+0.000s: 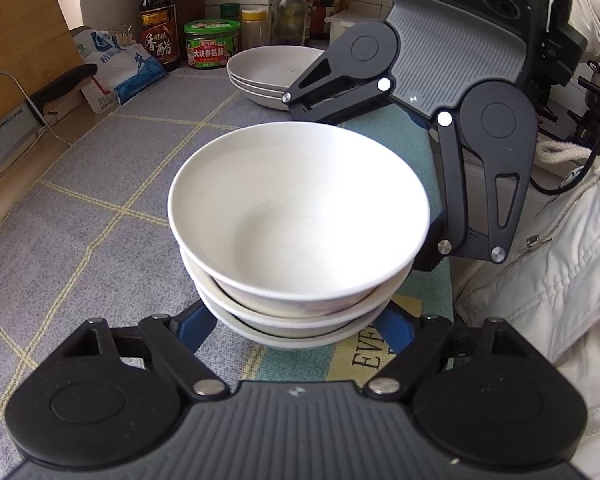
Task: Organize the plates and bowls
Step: 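Carry the bowl stack with both grippers onto the plate stack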
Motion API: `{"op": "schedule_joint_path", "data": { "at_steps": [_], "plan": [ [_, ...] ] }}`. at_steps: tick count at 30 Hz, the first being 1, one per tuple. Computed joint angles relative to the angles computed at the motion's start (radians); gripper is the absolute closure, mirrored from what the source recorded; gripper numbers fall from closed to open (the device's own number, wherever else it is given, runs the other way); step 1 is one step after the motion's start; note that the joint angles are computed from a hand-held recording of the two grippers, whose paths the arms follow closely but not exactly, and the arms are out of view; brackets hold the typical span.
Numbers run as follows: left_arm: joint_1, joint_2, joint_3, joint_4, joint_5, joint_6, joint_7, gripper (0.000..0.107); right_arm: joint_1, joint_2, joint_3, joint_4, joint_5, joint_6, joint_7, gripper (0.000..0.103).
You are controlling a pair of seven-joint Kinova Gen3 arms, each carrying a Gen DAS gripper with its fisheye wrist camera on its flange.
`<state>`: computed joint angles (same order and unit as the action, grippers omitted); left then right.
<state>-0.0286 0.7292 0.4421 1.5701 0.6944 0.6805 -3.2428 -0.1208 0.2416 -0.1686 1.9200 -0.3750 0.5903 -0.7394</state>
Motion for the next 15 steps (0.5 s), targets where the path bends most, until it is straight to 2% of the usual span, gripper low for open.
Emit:
{"op": "schedule_joint_path", "data": {
  "at_steps": [15],
  "plan": [
    [0.072,-0.021,-0.01,-0.036,-0.019,-0.016,0.097,0.023,0.091,-0.037,0.027,-0.006,-0.089,0.074,0.163,0.014]
  ]
}}
